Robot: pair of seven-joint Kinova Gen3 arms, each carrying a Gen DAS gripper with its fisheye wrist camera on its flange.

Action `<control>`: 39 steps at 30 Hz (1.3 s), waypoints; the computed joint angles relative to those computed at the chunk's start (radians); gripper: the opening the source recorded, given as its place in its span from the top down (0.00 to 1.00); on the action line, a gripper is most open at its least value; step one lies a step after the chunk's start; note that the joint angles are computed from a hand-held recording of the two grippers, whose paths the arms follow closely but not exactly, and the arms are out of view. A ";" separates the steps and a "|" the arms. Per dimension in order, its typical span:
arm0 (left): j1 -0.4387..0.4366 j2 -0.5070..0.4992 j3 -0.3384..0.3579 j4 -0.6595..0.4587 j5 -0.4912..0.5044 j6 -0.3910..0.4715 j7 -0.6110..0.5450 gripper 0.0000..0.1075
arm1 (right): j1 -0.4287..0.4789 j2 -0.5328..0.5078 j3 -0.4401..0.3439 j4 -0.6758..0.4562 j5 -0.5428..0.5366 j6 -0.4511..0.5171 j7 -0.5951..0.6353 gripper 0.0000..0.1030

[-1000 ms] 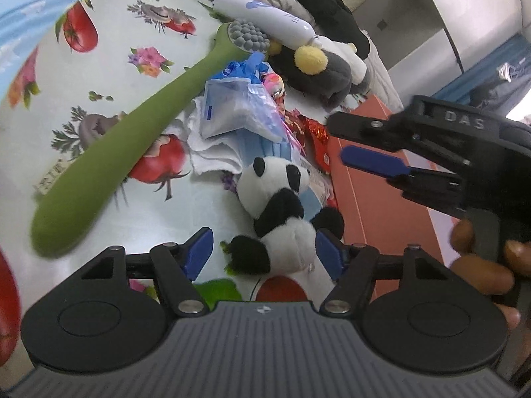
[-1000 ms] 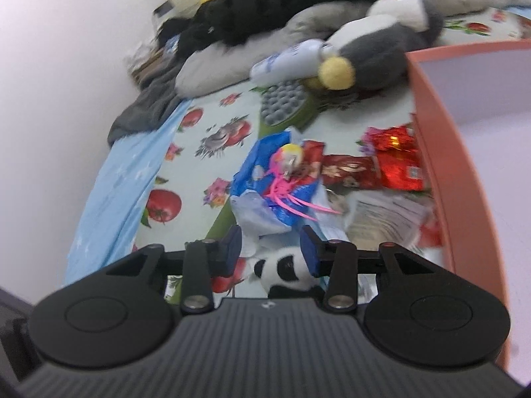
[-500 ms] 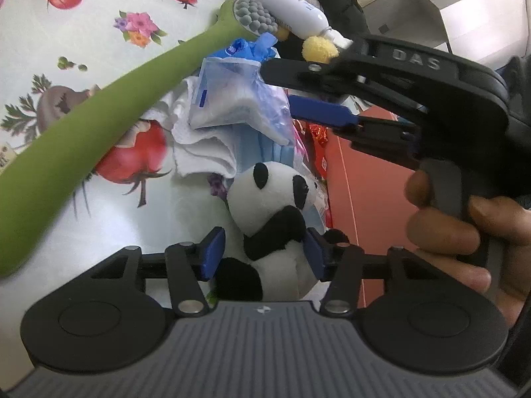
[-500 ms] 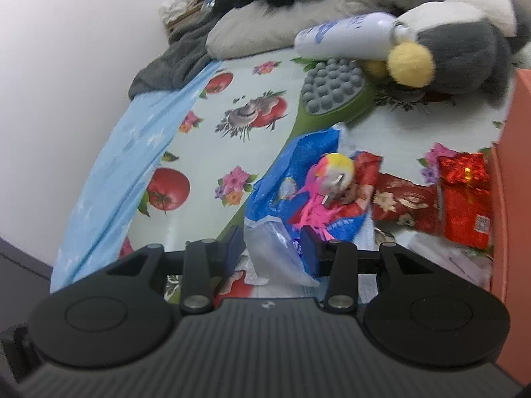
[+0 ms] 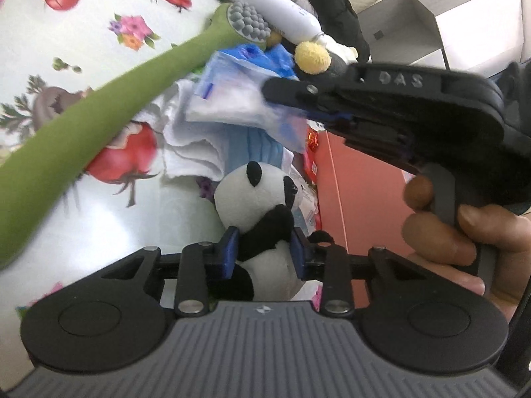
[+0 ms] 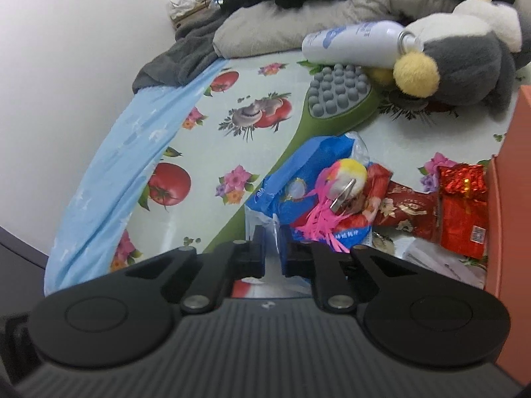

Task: Organize soft objects
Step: 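Lift the panda plush with the left tool while the right carries the toy to the box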

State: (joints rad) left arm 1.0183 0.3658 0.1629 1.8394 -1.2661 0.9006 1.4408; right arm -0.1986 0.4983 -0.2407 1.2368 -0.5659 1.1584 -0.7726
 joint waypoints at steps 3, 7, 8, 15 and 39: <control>0.018 -0.009 0.021 -0.033 0.075 0.064 -0.067 0.65 | 0.028 -0.035 -0.004 0.036 -0.021 -0.008 0.030 0.89; 0.061 -0.016 0.043 -0.092 0.168 0.169 -0.154 0.65 | 0.061 -0.092 0.000 0.092 -0.049 -0.010 0.093 0.90; 0.072 -0.016 0.050 -0.115 0.199 0.204 -0.185 0.65 | 0.070 -0.110 0.002 0.112 -0.056 -0.010 0.114 0.90; 0.171 0.001 0.066 -0.228 0.313 0.396 -0.264 0.65 | 0.111 -0.224 0.043 0.260 -0.083 0.002 0.260 0.90; 0.217 0.042 0.028 -0.376 0.459 0.484 -0.476 0.65 | 0.136 -0.415 0.181 0.560 -0.148 -0.191 0.217 0.55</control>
